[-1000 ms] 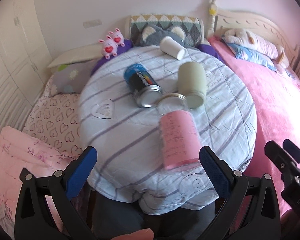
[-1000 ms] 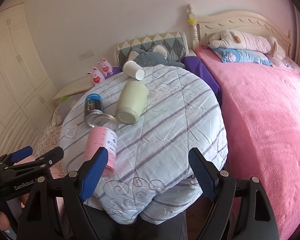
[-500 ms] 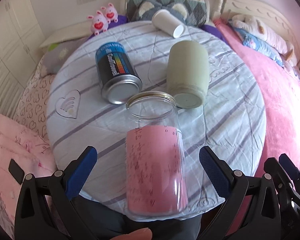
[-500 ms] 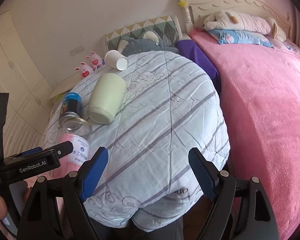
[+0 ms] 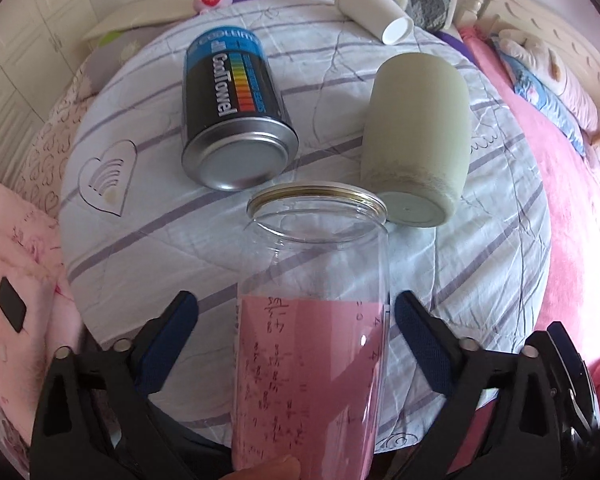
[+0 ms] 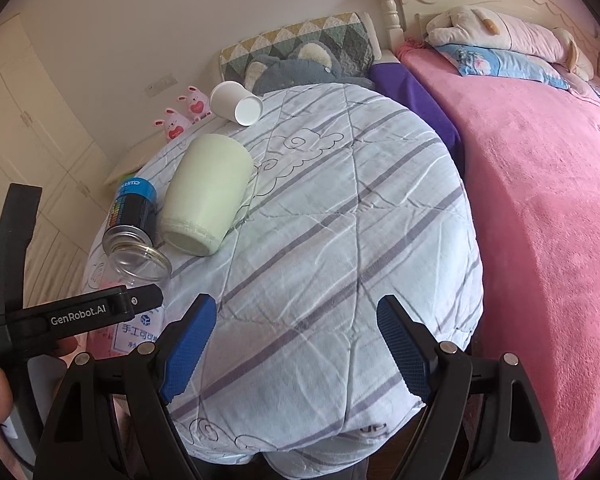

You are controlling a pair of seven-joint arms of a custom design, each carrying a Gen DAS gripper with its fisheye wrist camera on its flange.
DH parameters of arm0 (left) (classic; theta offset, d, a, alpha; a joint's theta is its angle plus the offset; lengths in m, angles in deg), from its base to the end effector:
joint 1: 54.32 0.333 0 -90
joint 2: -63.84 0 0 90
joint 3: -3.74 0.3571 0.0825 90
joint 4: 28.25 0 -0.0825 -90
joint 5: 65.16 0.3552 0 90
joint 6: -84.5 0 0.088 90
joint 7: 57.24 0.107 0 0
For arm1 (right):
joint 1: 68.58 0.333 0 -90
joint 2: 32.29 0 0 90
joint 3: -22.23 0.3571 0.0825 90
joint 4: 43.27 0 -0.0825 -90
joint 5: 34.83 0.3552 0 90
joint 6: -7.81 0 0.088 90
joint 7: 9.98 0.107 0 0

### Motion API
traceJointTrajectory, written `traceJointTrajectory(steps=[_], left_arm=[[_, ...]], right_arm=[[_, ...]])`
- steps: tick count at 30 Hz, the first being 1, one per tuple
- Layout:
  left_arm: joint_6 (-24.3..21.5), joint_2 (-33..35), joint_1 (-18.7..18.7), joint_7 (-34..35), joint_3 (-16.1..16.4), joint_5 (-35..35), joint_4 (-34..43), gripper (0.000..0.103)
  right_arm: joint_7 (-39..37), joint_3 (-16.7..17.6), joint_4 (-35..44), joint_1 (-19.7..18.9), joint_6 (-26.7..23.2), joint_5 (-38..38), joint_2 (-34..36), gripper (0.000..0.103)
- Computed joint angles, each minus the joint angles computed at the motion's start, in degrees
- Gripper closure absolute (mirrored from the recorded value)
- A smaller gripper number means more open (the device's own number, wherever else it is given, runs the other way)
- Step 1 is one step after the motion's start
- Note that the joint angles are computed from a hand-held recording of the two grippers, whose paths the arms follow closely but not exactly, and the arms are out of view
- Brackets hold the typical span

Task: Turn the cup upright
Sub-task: 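Grasp the lying jar's body with the left gripper, then rotate the jar with the left gripper until its open mouth faces up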

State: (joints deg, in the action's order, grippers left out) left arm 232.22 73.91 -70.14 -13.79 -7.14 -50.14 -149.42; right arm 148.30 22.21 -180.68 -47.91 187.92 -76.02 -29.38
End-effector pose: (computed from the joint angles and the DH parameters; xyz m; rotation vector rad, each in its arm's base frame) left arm 0.5175 -0.2602 0.4219 -2.2282 1.9114 -0.3971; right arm 0.4568 0.2343 0.4249 -1.6493 1.8451 -0.3212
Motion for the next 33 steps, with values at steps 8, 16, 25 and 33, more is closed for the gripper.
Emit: traceJointTrajectory(steps=[8, 16, 25, 33], left_arm=[[1.05, 0.81, 0.8, 3.79, -0.29, -3.59, 0.19, 0.031], [8.01, -2.63, 0.91, 4.58, 0.55, -1.27, -4.13, 0.031], [14.57, -8.04, 1.24, -14.83, 2.15, 26.09, -8.38, 0.032], [17.45, -9.44, 3.71, -27.95, 0.77, 43.51, -9.54, 0.032]], right_arm=[[-5.53, 0.47, 0.94, 0.15, -0.95, 5.79, 0.94, 0.02], [-3.05, -0.23, 1.77, 1.38, -2.37, 3.19, 0.54, 0.02], [3.85, 1.62, 2.17, 0.52, -4.42, -3.69, -1.0, 0.02], [7.93, 4.37, 1.92, -0.69, -6.83, -7.07, -2.7, 0.019]])
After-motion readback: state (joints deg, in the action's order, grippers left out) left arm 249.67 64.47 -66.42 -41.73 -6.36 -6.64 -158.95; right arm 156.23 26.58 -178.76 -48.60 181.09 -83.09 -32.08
